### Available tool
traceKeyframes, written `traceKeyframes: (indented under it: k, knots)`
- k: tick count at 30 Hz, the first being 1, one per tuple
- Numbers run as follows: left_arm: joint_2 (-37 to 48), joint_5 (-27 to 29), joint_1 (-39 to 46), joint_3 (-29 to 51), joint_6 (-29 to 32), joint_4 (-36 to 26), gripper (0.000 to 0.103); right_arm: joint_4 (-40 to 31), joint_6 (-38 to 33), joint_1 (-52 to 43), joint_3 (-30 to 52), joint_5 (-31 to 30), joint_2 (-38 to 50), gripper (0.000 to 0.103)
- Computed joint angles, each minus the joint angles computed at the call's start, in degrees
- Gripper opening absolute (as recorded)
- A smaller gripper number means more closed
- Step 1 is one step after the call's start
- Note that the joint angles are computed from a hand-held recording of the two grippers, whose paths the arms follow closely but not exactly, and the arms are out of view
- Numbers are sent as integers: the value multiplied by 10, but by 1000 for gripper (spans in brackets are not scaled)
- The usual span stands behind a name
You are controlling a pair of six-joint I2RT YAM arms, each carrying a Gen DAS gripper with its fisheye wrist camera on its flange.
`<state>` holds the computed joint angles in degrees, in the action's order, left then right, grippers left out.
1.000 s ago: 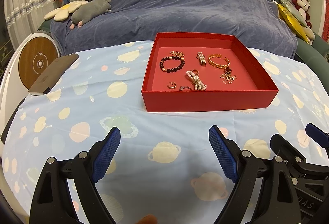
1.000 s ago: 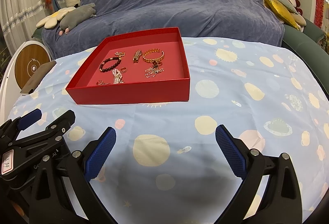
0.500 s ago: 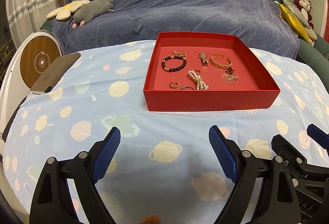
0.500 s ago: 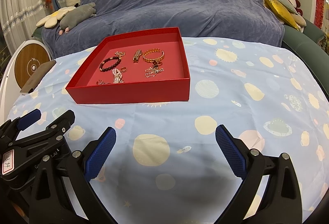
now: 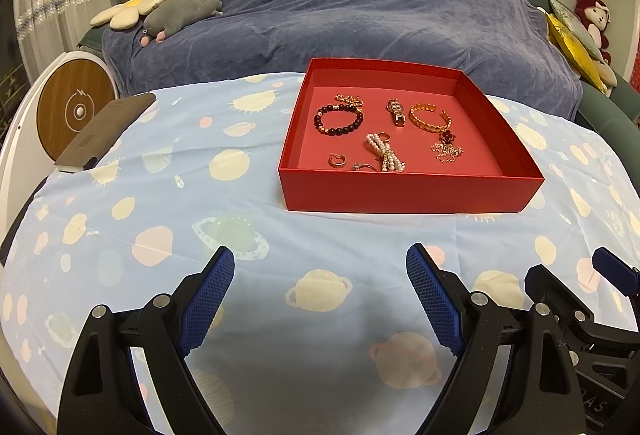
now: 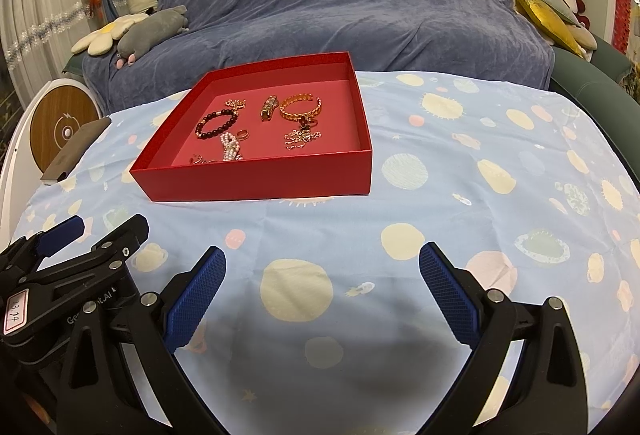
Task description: Organize jewelry
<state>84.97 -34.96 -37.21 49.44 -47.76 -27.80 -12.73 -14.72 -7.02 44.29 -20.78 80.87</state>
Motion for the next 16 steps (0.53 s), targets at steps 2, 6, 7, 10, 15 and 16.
traceKeyframes:
  k: [2, 6, 7, 10, 15, 16]
  knots:
    - [-2, -6, -3, -4, -6, 2, 85, 1, 1, 0, -1, 0, 0, 95]
    - [-1, -10, -6, -3, -10, -1, 85, 0, 0, 1, 0, 2, 0, 95]
    - [-1, -12, -6, -3, -11, -3, 85, 1, 1, 1, -1, 2, 0, 95]
    - [0, -13, -8, -2, -12, -5, 85, 4, 3, 2, -3, 2, -1, 95]
    - [-2, -25, -13, -1, -11, -5, 85, 6, 3, 1, -5, 2, -2, 96]
    - [-2, -24, -12, -1, -9, -5, 85, 7, 3, 0, -6, 2, -2, 96]
